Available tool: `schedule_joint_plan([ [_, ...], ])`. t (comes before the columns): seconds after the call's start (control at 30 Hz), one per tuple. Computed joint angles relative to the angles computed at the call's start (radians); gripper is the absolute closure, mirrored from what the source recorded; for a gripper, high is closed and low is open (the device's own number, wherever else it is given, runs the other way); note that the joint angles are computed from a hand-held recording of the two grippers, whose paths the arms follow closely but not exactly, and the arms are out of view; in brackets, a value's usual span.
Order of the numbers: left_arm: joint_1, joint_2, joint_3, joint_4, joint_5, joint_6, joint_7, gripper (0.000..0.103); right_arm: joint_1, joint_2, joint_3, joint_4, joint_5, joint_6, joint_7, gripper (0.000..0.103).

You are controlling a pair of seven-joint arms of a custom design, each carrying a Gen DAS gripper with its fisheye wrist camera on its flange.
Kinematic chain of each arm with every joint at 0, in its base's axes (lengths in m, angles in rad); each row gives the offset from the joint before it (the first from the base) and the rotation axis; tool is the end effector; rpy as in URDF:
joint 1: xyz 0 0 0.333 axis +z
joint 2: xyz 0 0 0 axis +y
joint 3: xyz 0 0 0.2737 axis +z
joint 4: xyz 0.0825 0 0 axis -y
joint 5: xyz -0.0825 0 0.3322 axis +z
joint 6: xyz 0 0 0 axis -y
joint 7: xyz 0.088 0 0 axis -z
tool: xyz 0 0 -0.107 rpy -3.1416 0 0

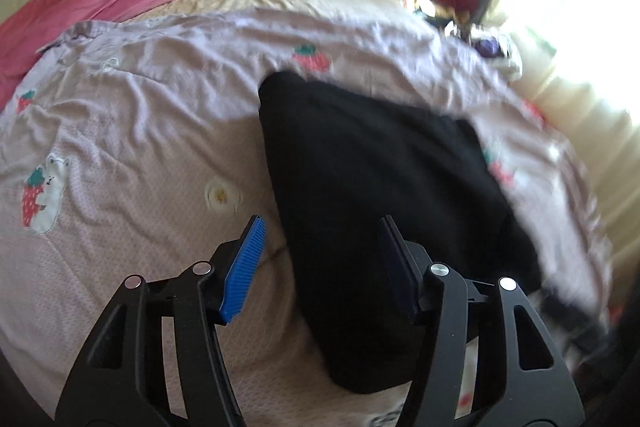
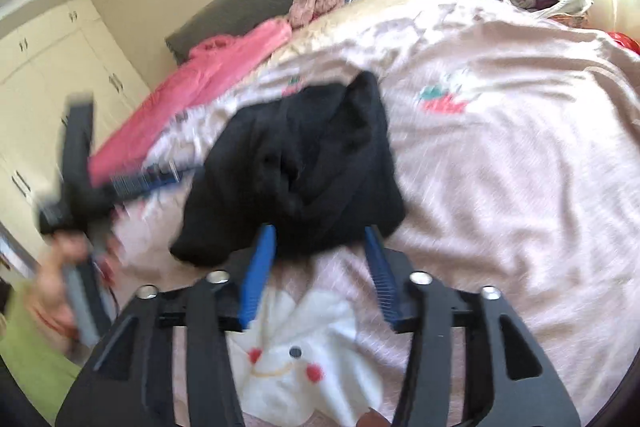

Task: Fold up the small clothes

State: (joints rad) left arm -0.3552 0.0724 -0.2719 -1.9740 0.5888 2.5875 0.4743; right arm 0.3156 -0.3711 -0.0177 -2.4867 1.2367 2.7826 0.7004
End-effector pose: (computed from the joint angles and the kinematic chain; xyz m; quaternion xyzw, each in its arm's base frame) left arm 0.4524 -0.3367 0.4738 -0.6859 0.6487 -0.2737 0.1841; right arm 0.4181 0.0838 0.4607 -0.6642 0.5913 -0.0543 0.4541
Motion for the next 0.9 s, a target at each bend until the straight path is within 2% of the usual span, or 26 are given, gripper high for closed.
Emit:
schedule_joint_plan([
  [0.07, -0.009, 0.008, -0.001, -0.010, 0.047, -0.003, -0.034, 0.053, -0.019, 0.027, -0.008, 0.052, -0.036, -0.019, 0.044, 0.053],
  [0.17, -0.019, 0.010, 0.000, -0.017, 0.108, -0.006, -0.073, 0.054, -0.061, 0.166, -0.004, 0.223, -0.179, -0.079, 0.143, 0.053],
  [0.3, -0.002, 0.000, 0.001, -0.036, 0.047, 0.037, -0.029, 0.054, -0.108, 0.356, 0.017, 0.439, -0.394, -0.180, 0.317, 0.053],
  [0.4, -0.002, -0.001, 0.002, -0.041, 0.051, 0.045, -0.032, 0.054, -0.121, 0.457, 0.028, 0.547, -0.499, -0.203, 0.428, 0.050],
  [0.57, -0.001, -0.003, 0.002, -0.048, 0.059, 0.061, -0.044, 0.054, -0.139, 0.566, 0.037, 0.675, -0.560, -0.274, 0.521, 0.049],
  [0.73, 0.001, -0.006, 0.002, -0.053, 0.055, 0.071, -0.042, 0.054, -0.142, 0.583, 0.059, 0.712, -0.573, -0.300, 0.492, 0.054],
  [0.77, 0.001, -0.007, 0.002, -0.054, 0.055, 0.074, -0.042, 0.054, -0.135, 0.587, 0.061, 0.719, -0.593, -0.303, 0.490, 0.058],
  [0.8, 0.002, -0.009, 0.002, -0.056, 0.055, 0.076, -0.047, 0.054, -0.128, 0.594, 0.061, 0.730, -0.614, -0.304, 0.492, 0.080],
  [0.83, 0.002, -0.008, 0.002, -0.056, 0.055, 0.076, -0.050, 0.054, -0.119, 0.595, 0.062, 0.731, -0.640, -0.294, 0.483, 0.091],
  [0.9, 0.003, -0.013, 0.001, -0.059, 0.050, 0.081, -0.048, 0.054, -0.111, 0.576, 0.068, 0.719, -0.654, -0.264, 0.436, 0.092],
])
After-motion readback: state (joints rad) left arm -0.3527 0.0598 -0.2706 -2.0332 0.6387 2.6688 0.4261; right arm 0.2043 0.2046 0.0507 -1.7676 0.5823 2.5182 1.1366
